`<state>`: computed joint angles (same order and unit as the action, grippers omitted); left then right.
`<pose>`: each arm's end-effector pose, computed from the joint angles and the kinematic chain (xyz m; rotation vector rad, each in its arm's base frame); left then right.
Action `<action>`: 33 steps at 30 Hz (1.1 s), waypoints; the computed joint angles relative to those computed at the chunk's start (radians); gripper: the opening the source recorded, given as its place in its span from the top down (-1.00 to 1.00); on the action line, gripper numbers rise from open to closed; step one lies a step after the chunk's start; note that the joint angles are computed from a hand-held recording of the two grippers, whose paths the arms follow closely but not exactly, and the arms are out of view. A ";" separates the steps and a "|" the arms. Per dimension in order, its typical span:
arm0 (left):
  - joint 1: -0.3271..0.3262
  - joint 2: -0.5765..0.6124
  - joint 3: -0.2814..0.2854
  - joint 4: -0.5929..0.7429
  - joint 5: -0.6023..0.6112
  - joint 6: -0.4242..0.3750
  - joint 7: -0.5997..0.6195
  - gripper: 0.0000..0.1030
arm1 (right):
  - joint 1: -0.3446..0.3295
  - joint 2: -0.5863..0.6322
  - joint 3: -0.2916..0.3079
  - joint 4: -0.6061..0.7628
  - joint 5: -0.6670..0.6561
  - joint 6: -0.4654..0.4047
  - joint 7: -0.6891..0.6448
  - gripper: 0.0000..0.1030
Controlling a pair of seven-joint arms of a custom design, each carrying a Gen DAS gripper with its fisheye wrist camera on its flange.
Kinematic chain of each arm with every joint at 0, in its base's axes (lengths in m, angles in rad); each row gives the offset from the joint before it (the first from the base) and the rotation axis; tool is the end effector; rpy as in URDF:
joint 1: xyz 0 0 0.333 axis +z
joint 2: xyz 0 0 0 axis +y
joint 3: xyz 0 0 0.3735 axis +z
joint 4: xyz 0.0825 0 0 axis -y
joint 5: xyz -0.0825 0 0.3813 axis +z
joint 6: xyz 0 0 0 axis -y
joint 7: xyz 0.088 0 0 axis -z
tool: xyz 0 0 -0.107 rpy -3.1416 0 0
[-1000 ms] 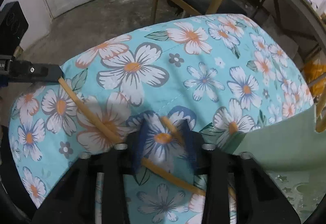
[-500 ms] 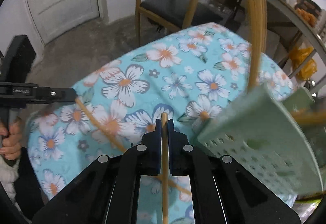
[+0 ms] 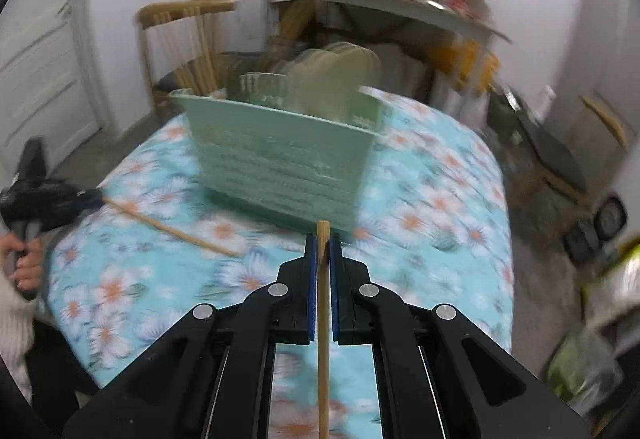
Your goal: Organize utensils
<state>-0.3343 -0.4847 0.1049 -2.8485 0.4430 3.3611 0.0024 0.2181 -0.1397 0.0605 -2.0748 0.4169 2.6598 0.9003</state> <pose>0.3362 -0.1227 0.4979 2.5729 -0.9409 1.4668 0.5327 0.1427 0.6315 -2.1831 1.0780 -0.5390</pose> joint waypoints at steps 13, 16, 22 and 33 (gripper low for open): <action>0.239 -0.040 -0.322 -0.003 -0.088 -0.003 -0.140 0.15 | -0.095 0.319 -0.045 0.228 0.303 -0.156 0.066 0.91; 0.287 -0.022 -0.380 0.044 -0.077 -0.053 -0.147 0.14 | -0.127 0.336 -0.041 0.261 0.362 -0.239 0.011 0.88; 0.474 0.024 -0.554 0.126 -0.059 -0.118 -0.212 0.17 | -0.179 0.370 -0.049 0.327 0.437 -0.419 -0.026 0.83; 0.673 -0.026 -0.790 0.226 0.092 -0.374 -0.426 0.62 | -0.182 0.297 -0.064 0.259 0.422 -0.494 -0.136 0.31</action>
<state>0.3382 -0.5108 -0.6853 -2.6228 0.5348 2.9874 -0.4240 0.0364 0.1573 -0.0032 -1.8155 0.8388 2.1658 0.7643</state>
